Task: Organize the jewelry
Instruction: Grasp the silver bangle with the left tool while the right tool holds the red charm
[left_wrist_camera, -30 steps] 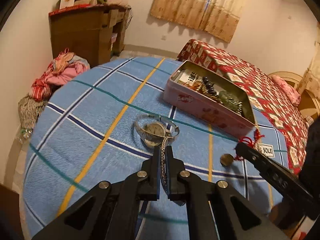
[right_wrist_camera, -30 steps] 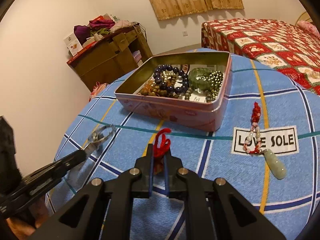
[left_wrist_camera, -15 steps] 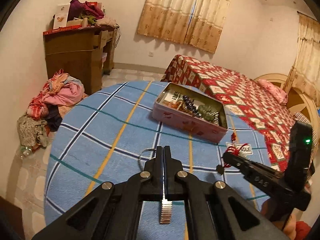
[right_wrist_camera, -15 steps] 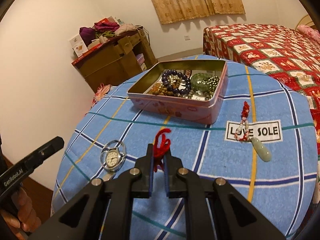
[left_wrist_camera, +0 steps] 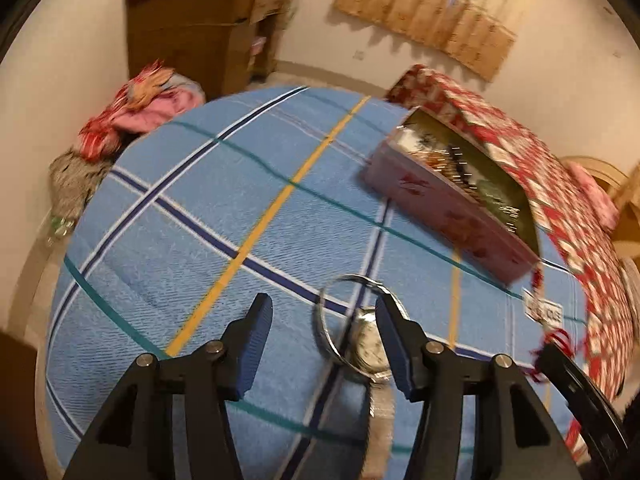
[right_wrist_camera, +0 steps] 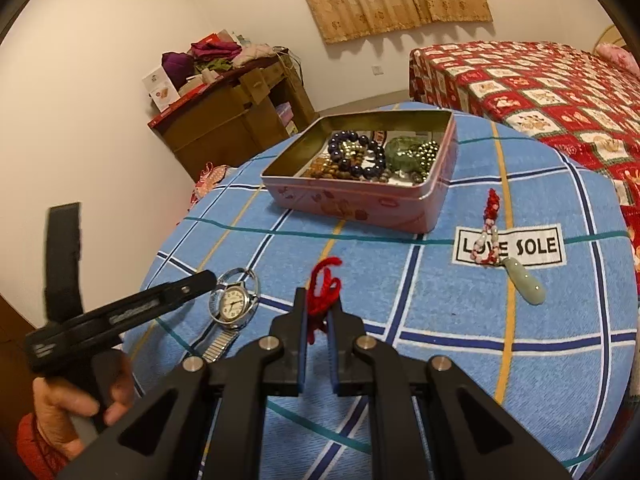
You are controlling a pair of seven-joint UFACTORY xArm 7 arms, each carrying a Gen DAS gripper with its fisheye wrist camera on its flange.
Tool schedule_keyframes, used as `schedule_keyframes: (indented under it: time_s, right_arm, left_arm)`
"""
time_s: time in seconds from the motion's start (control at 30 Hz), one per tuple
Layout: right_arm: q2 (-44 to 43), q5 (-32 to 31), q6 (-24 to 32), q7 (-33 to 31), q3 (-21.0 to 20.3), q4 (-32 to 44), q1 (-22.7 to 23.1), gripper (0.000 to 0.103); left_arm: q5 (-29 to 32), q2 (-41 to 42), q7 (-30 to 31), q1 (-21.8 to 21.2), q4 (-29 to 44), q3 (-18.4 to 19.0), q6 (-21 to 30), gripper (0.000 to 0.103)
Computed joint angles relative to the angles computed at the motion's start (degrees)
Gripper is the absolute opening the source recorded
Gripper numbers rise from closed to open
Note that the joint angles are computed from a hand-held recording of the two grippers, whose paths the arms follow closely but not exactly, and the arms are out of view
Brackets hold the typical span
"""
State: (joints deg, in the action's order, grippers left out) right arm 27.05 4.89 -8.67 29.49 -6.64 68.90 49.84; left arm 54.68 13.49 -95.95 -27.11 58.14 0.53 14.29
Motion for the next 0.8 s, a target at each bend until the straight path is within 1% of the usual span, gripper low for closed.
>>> schedule_keyframes:
  time_s: [0.03,0.07,0.13,0.17,0.2,0.23,0.3,0.37,0.4,0.43,0.47,0.5,0.53,0.57,0.63,0.73,0.8]
  right_arm:
    - [0.04,0.01,0.08,-0.02,0.3,0.05,-0.41,0.012]
    - [0.19,0.01,0.21,-0.01,0.77,0.2,-1.03,0.012]
    - [0.36,-0.06,0.29,0.1,1.83,0.29,-2.27,0.012]
    - [0.46,-0.11,0.24,0.16,2.68,0.32,-3.14,0.012]
    - [0.57,-0.13,0.19,0.25,3.45,0.37,-3.93,0.012]
    - [0.68,-0.09,0.18,0.38,3.8,0.43,-4.31,0.012]
    - [0.68,-0.13,0.1,0.53,4.67,0.33,-5.09,0.012]
    - [0.49,-0.2,0.02,0.57,4.86,0.14,-5.28,0.012]
    - [0.33,-0.2,-0.05,0.58,4.61,-0.01,-5.04,0.012]
    - [0.07,-0.12,-0.13,0.63,4.12,-0.2,-4.52,0.012]
    - [-0.21,-0.03,-0.32,0.65,3.64,-0.53,-4.03,0.012]
    - [-0.56,0.16,-0.53,0.67,2.67,-0.9,-3.11,0.012]
    - [-0.79,0.38,-0.63,0.65,1.96,-1.15,-2.39,0.012]
    - [-1.0,0.6,-0.77,0.63,1.47,-1.39,-1.88,0.012]
    - [-1.39,1.1,-1.21,0.56,1.18,-1.85,-1.49,0.012]
    - [-1.91,1.85,-1.72,0.16,0.81,-2.35,-0.89,0.012]
    - [-2.38,2.68,-2.18,-0.31,-0.6,-2.81,0.69,0.012]
  left_arm:
    - [-1.97,0.8,1.07,1.01,0.45,-1.04,0.15,0.035]
    - [-1.54,1.13,-0.03,-0.38,0.98,0.09,1.5,0.027]
    - [-2.71,1.75,1.29,-0.91,2.33,-0.45,5.46,0.018]
    - [-3.02,1.87,1.76,-1.01,2.68,-0.66,6.28,0.012]
    - [-3.63,2.14,2.6,-0.8,2.92,-0.95,6.28,0.009]
    - [-4.14,2.46,3.61,-0.6,3.11,-1.15,5.82,0.003]
    - [-4.62,2.79,5.89,-0.42,3.13,-1.24,4.35,0.003]
    - [-4.84,2.3,7.16,-0.21,1.93,-0.85,1.0,0.002]
    - [-4.01,1.98,6.54,-0.73,1.32,-0.16,-0.35,0.002]
    - [-2.39,1.37,5.65,-1.6,1.03,0.76,-0.39,0.002]
    - [1.52,0.46,2.71,-3.19,0.73,2.06,-0.15,0.002]
    - [6.86,-0.72,-1.48,-4.34,0.18,3.1,-0.54,0.002]
    - [11.45,-1.72,-5.36,-4.83,-0.1,3.43,-0.91,0.002]
    - [15.67,-2.78,-8.74,-5.07,-0.33,3.52,-0.79,0.002]
    - [22.24,-5.23,-13.53,-5.45,-1.06,2.62,1.46,0.002]
    - [25.84,-7.76,-16.12,-4.16,-2.14,0.51,2.55,0.002]
    - [26.84,-8.07,-16.68,-2.77,-1.83,-0.75,2.28,0.002]
